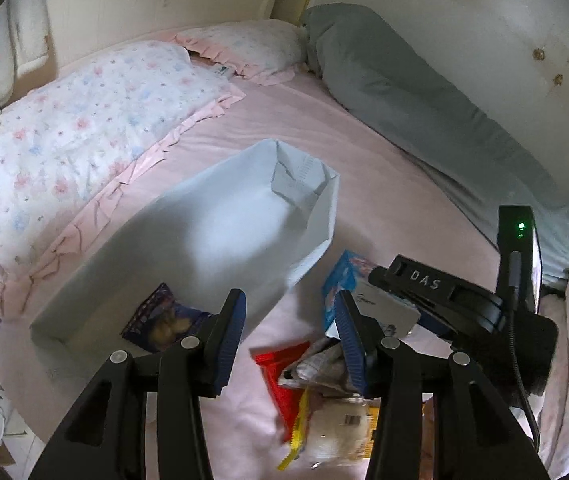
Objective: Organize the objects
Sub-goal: 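Grasp the blue bandage box with the right gripper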
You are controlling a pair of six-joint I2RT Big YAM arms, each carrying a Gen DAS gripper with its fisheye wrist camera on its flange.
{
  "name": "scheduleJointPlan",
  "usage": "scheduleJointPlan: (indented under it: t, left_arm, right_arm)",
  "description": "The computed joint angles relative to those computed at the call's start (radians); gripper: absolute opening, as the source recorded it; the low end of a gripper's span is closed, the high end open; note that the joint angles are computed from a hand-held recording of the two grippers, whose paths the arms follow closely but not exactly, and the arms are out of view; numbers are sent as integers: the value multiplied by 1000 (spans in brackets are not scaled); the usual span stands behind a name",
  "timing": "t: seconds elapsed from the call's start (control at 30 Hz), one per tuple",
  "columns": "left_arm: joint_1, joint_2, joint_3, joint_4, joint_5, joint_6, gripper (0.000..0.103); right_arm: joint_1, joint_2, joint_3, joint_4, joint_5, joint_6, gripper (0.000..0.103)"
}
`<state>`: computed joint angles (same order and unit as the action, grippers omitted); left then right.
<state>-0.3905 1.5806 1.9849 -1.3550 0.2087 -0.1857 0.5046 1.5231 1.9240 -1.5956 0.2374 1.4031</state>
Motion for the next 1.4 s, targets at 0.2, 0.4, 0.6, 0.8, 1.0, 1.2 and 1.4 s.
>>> scheduleJointPlan:
  t: [0.2,0.4,0.6,0.8,1.0,1.2,1.4]
  left_arm:
    - [14,9,5,-12,16,-24,46]
    - [12,22,15,-43,12,-24,46]
    - [16,26,18,-45,14,-20,46]
    - [34,54,32,-88,140,-19,46]
    - [39,103,58,-120,275,-55,45]
    - [-11,173,138,-142,210,-8,45]
    - [-57,181,136,-123,205,40,46]
  right_arm:
    - [-27,-42,-88,84,-73,28,72]
    - [-54,-38,-117,142,-157,-4,82]
    - [-49,4,-48,80,-167,-59,80]
    - [-60,-79,-132,160,-139,8,79]
    - [-104,-183,-322,342,-275,112,70]
    - [-129,-296,-470,471,-287,246,70]
    - [-146,-333,-522,538,-301,291,66]
